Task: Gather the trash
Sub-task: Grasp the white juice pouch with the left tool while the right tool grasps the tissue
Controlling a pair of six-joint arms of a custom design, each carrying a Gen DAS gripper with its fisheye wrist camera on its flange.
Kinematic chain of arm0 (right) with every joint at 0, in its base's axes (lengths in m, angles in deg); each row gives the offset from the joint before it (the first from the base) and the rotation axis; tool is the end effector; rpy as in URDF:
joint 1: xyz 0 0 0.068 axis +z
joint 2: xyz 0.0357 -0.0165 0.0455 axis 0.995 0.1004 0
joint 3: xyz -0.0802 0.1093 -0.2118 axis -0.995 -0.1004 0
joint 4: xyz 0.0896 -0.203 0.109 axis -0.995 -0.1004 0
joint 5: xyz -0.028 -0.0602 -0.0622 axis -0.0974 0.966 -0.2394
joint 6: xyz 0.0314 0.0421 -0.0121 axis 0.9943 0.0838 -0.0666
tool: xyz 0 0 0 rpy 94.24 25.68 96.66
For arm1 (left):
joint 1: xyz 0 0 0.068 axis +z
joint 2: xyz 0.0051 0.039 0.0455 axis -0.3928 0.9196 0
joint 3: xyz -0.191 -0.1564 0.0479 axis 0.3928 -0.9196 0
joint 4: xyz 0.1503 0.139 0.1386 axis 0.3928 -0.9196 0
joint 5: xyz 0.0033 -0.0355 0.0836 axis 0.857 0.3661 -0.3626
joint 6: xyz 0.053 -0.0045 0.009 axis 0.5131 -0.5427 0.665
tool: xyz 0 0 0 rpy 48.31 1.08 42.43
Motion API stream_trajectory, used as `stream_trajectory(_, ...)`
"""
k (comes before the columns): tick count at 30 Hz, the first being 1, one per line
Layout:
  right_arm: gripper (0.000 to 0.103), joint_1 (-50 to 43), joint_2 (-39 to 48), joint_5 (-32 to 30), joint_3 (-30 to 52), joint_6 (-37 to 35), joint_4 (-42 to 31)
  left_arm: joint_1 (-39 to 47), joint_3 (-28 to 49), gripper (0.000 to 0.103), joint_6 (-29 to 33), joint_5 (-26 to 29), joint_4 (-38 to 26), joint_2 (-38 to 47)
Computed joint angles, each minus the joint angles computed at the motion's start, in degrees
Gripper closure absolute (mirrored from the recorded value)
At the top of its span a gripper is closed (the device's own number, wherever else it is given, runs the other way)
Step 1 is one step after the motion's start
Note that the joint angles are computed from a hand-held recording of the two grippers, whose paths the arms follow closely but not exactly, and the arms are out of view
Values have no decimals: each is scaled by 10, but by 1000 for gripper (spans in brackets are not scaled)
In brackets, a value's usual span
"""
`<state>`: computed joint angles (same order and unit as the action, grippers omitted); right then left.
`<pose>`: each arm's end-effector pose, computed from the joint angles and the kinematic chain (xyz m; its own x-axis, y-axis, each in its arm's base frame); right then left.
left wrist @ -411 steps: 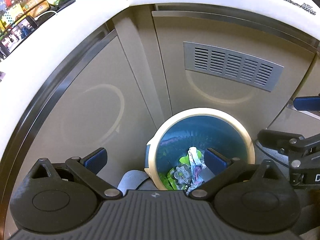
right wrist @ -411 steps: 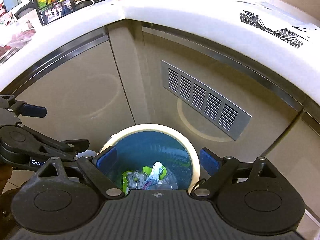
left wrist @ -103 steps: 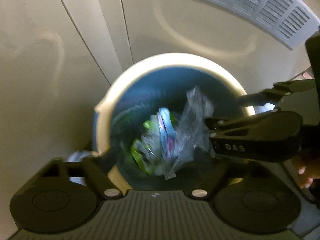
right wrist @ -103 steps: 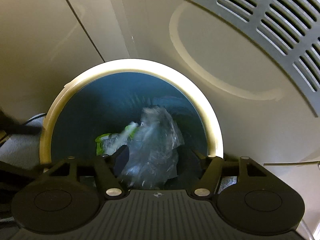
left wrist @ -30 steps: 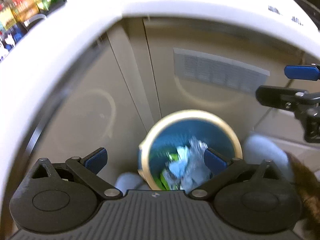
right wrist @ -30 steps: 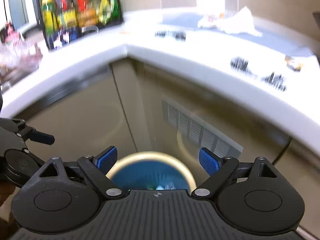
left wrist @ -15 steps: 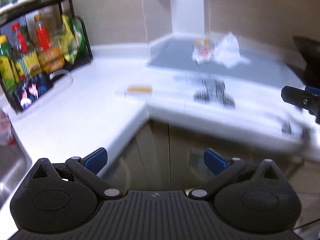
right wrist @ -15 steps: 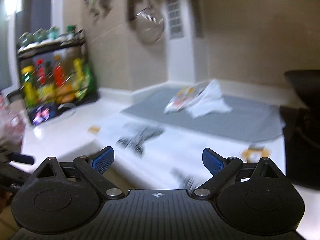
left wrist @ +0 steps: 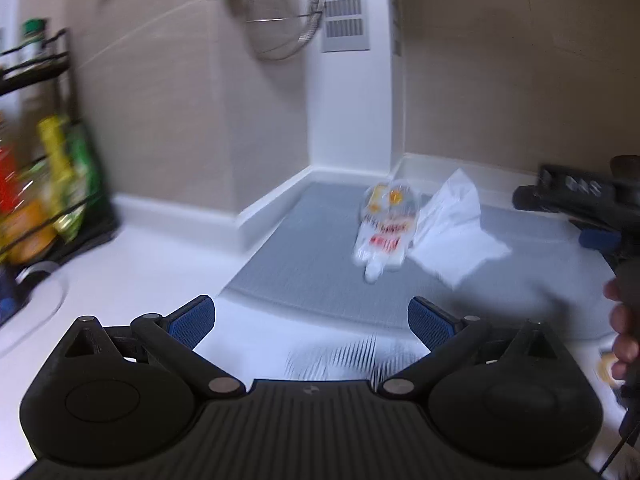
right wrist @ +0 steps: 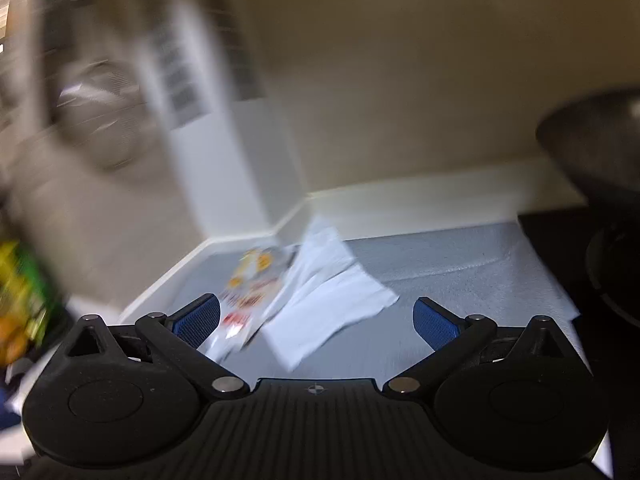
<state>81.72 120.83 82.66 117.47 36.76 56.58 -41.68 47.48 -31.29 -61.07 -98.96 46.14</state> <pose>0.2158 -0.0075 0.3761 -0.3577 0.4365 -0.8256 0.1541 0.8995 0.4088 0.1686 -0.0459 0.4085 -0.4612 0.0897 -0.8828 0.0382 0.9960 0.0812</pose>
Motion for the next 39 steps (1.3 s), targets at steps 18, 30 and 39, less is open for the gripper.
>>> stream_trajectory(18, 51, 55, 404, 109, 258, -44, 17, 68, 256, 0, 45, 193, 49, 422)
stream_trajectory(30, 96, -7, 267, 48, 87, -4, 76, 68, 301, 45, -3, 175, 7, 453)
stream_trajectory(39, 97, -4, 104, -5, -8, -1, 73, 75, 159, 45, -11, 184, 25, 261)
